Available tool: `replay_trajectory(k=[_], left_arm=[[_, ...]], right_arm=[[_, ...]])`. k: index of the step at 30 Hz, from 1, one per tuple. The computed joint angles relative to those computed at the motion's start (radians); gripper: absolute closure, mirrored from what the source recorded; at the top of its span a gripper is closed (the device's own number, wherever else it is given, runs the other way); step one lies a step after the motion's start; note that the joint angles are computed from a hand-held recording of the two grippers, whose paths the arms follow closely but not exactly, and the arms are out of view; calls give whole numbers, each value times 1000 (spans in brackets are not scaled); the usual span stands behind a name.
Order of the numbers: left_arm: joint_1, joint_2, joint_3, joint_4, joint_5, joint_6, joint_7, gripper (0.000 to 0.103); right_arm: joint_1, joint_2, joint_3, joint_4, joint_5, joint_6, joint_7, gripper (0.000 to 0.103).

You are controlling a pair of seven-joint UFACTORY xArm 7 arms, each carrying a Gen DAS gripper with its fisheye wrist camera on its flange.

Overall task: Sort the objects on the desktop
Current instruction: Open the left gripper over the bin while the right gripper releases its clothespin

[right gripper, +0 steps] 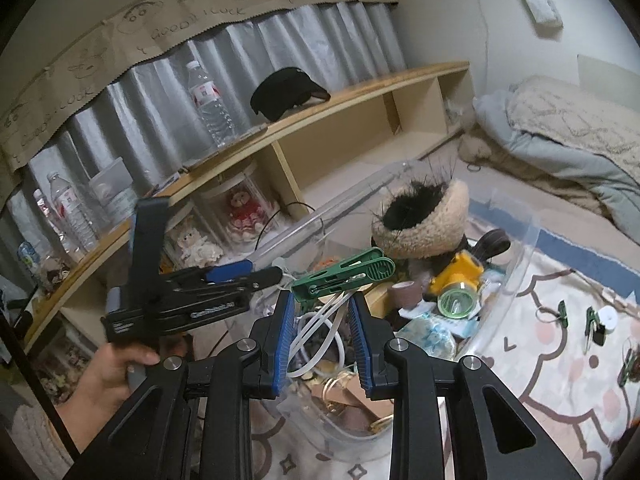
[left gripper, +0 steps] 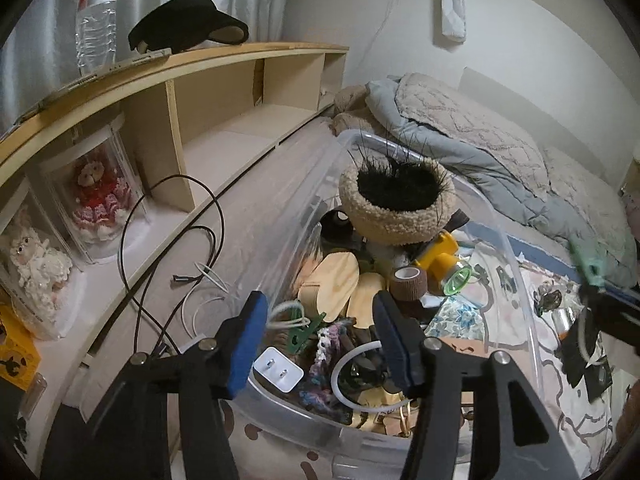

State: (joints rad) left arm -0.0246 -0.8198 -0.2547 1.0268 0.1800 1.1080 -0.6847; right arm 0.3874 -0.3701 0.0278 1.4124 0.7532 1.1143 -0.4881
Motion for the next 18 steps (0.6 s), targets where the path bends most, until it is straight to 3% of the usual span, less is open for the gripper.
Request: replay_trajectory(k=[8,18], left_arm=[[7,-35,10,5,-5,-28,-9,48],[32,-45,3,29,8,-49,2,48]], right_arm=[[-4,134,58,102,-35,19,124,75],[5,330,149,251,-179,32,287,75]])
